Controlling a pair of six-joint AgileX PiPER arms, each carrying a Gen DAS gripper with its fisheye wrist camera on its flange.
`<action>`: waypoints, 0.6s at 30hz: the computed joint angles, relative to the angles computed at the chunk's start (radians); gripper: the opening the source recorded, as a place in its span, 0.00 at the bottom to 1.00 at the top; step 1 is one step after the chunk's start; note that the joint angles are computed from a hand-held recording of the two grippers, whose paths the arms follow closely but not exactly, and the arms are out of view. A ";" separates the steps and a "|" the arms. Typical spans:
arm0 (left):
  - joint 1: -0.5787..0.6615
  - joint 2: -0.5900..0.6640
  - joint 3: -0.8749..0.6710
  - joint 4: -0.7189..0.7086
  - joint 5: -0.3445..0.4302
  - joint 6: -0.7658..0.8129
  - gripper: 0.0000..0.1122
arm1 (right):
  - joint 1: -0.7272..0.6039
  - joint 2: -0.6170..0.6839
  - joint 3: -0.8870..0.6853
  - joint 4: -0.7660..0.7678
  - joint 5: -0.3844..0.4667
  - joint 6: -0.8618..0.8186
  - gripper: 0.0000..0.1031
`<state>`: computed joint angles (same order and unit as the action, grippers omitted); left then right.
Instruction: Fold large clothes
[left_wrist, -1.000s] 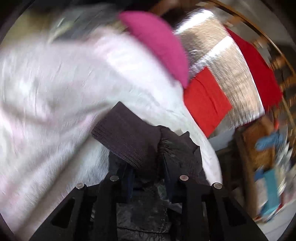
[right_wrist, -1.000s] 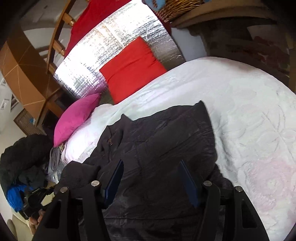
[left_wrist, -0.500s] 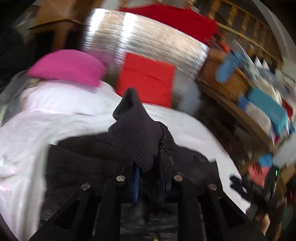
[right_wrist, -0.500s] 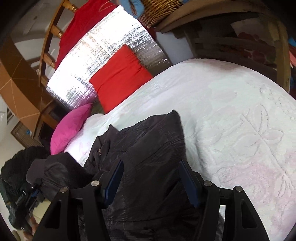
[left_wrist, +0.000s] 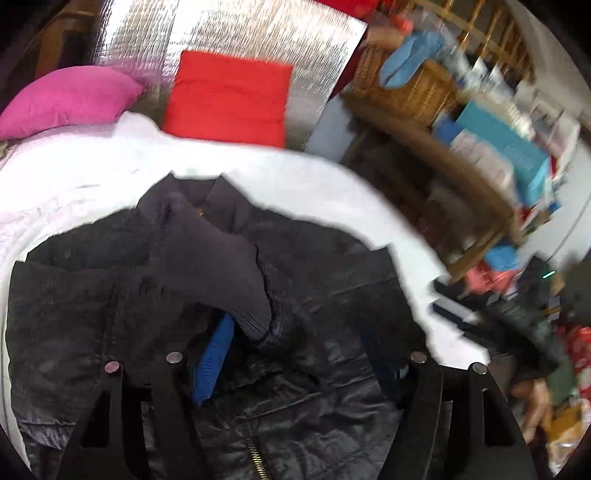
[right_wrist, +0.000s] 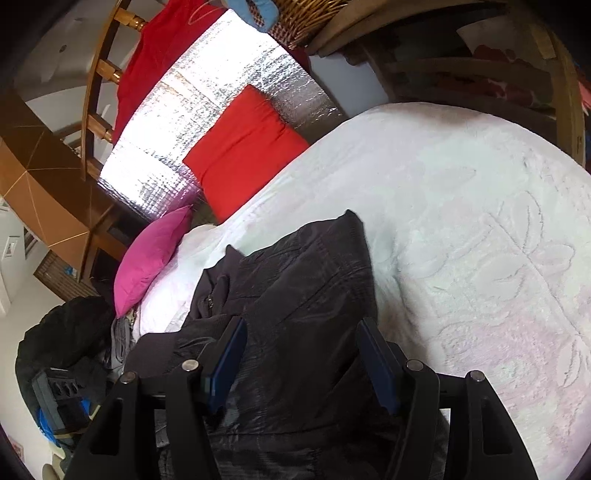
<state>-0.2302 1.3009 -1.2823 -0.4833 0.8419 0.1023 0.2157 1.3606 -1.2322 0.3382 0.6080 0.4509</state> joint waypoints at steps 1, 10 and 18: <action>0.051 -0.029 0.005 -0.071 0.016 0.064 0.67 | 0.012 0.003 -0.007 -0.006 0.000 0.003 0.63; 0.553 -0.046 -0.022 -0.202 0.249 0.127 0.79 | 0.242 0.085 -0.175 -0.193 0.076 -0.024 0.81; 0.622 0.026 0.037 0.090 0.302 -0.098 0.77 | 0.542 0.332 -0.464 -0.531 0.223 0.115 0.82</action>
<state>0.3916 1.3265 -1.2458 -0.3938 1.1436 0.0039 0.7576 1.6926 -1.6960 -0.1930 0.8306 0.5659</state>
